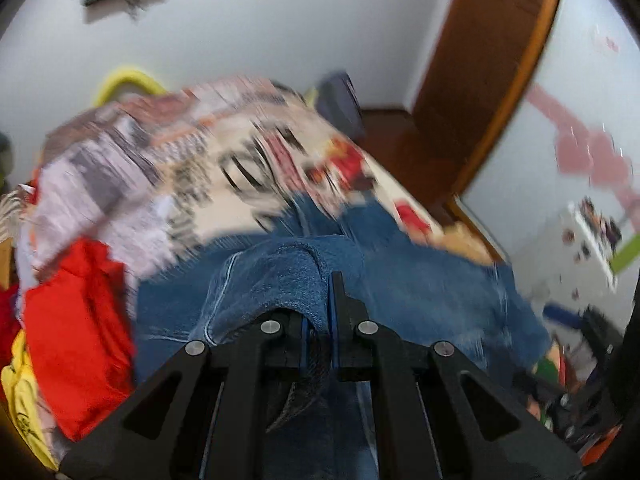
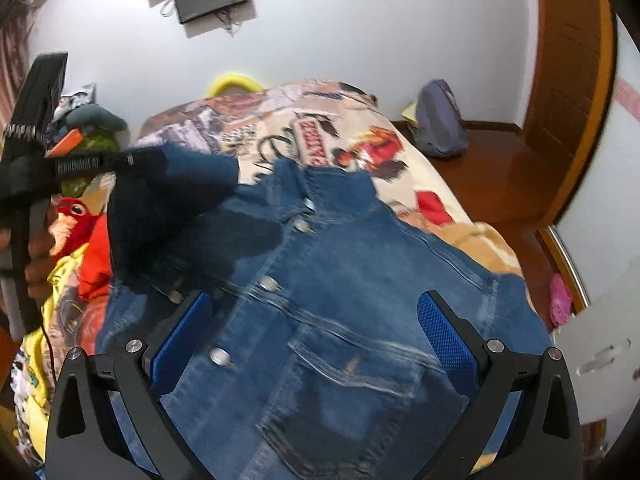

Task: Fold large clothes
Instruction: 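Fold the held sleeve across the jacket front with the left gripper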

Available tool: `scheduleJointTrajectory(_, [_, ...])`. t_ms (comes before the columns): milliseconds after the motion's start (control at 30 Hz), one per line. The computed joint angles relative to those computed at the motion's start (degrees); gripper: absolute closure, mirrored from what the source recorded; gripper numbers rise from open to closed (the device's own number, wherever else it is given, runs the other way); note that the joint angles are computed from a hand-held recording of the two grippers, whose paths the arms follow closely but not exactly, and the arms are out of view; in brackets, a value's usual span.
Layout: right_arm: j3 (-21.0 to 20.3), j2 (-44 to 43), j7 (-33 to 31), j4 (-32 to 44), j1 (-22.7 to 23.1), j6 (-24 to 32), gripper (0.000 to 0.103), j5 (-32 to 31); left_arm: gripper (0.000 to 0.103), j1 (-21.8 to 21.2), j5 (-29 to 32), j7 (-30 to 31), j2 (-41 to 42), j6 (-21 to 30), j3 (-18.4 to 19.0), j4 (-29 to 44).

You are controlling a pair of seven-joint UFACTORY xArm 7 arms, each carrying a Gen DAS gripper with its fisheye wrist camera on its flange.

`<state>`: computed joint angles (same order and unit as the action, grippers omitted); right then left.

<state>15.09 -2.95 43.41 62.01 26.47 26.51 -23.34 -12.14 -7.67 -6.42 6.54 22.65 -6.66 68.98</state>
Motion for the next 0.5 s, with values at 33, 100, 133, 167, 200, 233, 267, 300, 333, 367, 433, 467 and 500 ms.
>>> scheduleJointTrajectory(33, [-0.14,-0.74,-0.19,-0.82,-0.02,0.17,0.001,0.81,0.096,-0.58,0.46,-0.4,0.78,0.74,-0.36,0.05])
scheduleJointTrajectory(100, [-0.3,-1.63,-0.05,-2.23,-0.41,0.76,0.001,1.71,0.096,-1.23,-0.13,0.45,2.26,1.91,-1.23,-0.32])
scheduleJointTrajectory(133, [-0.19,-1.95,0.82,-2.75,-0.75,1.2,0.001,1.2,0.096,-1.51,-0.79,1.42,3.01,2.43,-1.79,-0.68])
scheduleJointTrajectory(167, [-0.08,-2.23,1.65,-3.2,-1.07,1.76,0.001,0.69,0.096,-1.94,-0.74,1.64,3.5,2.79,-2.01,-0.98])
scheduleJointTrajectory(200, [-0.07,-2.47,1.73,-3.62,-1.27,2.18,0.001,0.79,0.095,-2.73,0.38,1.2,4.44,3.06,-2.01,-1.15])
scheduleJointTrajectory(233, [-0.14,-2.78,1.35,-4.15,-1.39,2.28,0.001,1.32,0.092,-3.39,1.29,0.67,4.47,3.21,-1.99,-1.67])
scheduleJointTrajectory(267, [-0.13,-3.05,1.15,-4.53,-1.51,2.33,0.001,1.68,0.088,-3.89,2.04,0.33,4.6,3.5,-1.97,-2.04])
scheduleJointTrajectory(300, [-0.06,-3.36,1.11,-4.92,-1.65,2.46,0.001,1.89,0.074,-4.43,2.87,-0.16,4.76,4.11,-1.96,-2.24])
scheduleJointTrajectory(333, [0.02,-3.5,1.1,-5.14,-1.79,2.55,0.001,2.03,0.061,-4.26,1.81,1.04,4.66,4.29,-2.52,-2.86])
scheduleJointTrajectory(367, [0.09,-3.7,1.02,-5.36,-1.86,2.58,0.001,2.31,0.057,-4.14,0.63,1.97,4.28,4.08,-2.96,-3.77])
scheduleJointTrajectory(433, [0.26,-4.4,0.83,-6.14,-1.95,2.42,0.001,2.74,0.049,-4.04,-0.92,2.98,3.59,4.45,-3.23,-4.78])
scheduleJointTrajectory(467, [0.53,-4.47,1.09,-6.15,-2.04,2.46,0.001,2.53,0.049,-4.26,-1.02,2.9,3.27,4.65,-3.2,-5.14])
scheduleJointTrajectory(500, [0.85,-4.46,1.64,-6.05,-2.17,2.58,0.001,1.95,0.049,-4.19,-1.28,3.48,2.45,4.99,-3.17,-5.76])
